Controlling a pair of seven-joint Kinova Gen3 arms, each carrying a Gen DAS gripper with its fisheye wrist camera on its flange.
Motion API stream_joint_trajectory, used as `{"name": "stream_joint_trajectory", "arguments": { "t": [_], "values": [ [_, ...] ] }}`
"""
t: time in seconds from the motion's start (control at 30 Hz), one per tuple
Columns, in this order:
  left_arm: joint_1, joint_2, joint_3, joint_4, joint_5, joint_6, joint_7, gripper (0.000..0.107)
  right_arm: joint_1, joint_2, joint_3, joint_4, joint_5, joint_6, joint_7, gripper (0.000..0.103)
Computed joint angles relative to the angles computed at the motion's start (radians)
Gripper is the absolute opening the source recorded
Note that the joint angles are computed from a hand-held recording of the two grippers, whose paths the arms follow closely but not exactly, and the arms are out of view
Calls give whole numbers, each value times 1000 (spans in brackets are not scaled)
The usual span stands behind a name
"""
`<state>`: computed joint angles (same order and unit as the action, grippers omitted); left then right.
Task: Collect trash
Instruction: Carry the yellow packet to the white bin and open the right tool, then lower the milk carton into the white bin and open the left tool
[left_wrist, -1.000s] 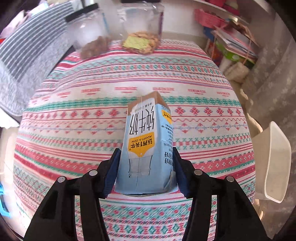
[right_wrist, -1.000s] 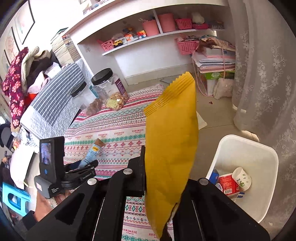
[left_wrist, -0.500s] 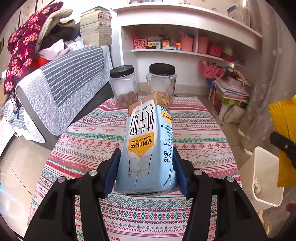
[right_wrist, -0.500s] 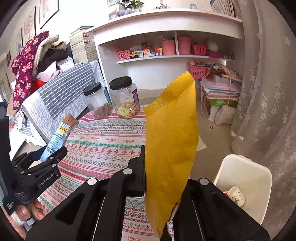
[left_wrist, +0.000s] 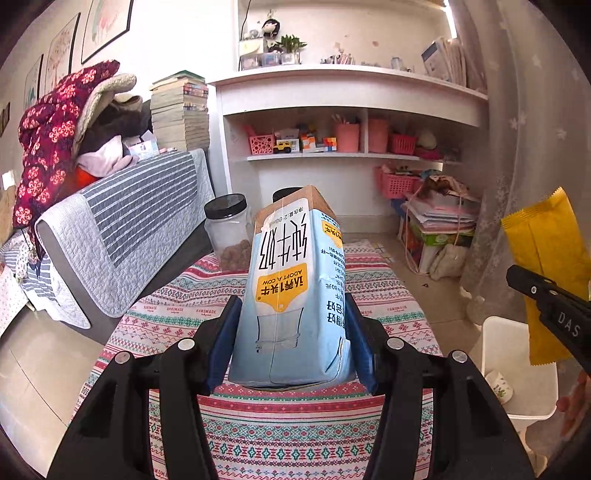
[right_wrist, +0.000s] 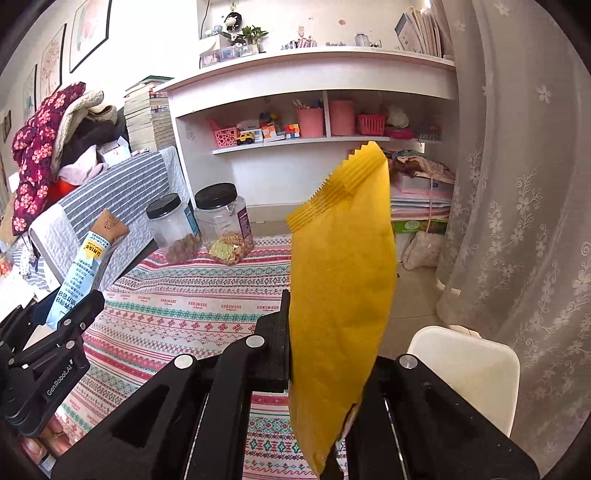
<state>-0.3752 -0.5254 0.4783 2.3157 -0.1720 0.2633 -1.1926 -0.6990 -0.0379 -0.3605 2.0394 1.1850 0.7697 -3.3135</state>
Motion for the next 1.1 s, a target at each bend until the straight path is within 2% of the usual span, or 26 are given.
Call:
{"name": "stream_joint_trajectory", "arguments": {
  "t": [0.2,0.43,0.67,0.8,0.83,0.87,0.93,1.0,1.07,1.1],
  "values": [
    [-4,-30,49,-2,21,-11,15,54,-1,-31,-15,30,15,67,-24,7],
    [-13,-40,135,-22,52,-14,40,54,42,-84,-23,76,-17,106,-28,7],
    [-34,-26,250,-49,71,-12,63,54,118,-130,-18,109,-99,151,23,7],
    [-48,-11,325,-73,85,-11,82,54,169,-166,-2,137,-156,140,65,9],
    [-55,-8,347,-80,89,-11,87,54,184,-179,3,145,-172,130,82,19],
    [-63,-6,370,-86,93,-14,94,54,184,-190,14,152,-188,130,95,44],
    [-80,2,419,-100,102,-16,103,54,231,-215,-20,172,-193,144,72,68],
    [-101,15,472,-117,113,-18,111,54,254,-237,-46,186,-192,177,54,73],
    [-126,29,527,-133,125,-22,117,54,278,-264,-64,204,-188,204,37,86],
    [-140,36,556,-141,131,-24,118,54,292,-275,-82,213,-182,228,13,89]
  ]
}}
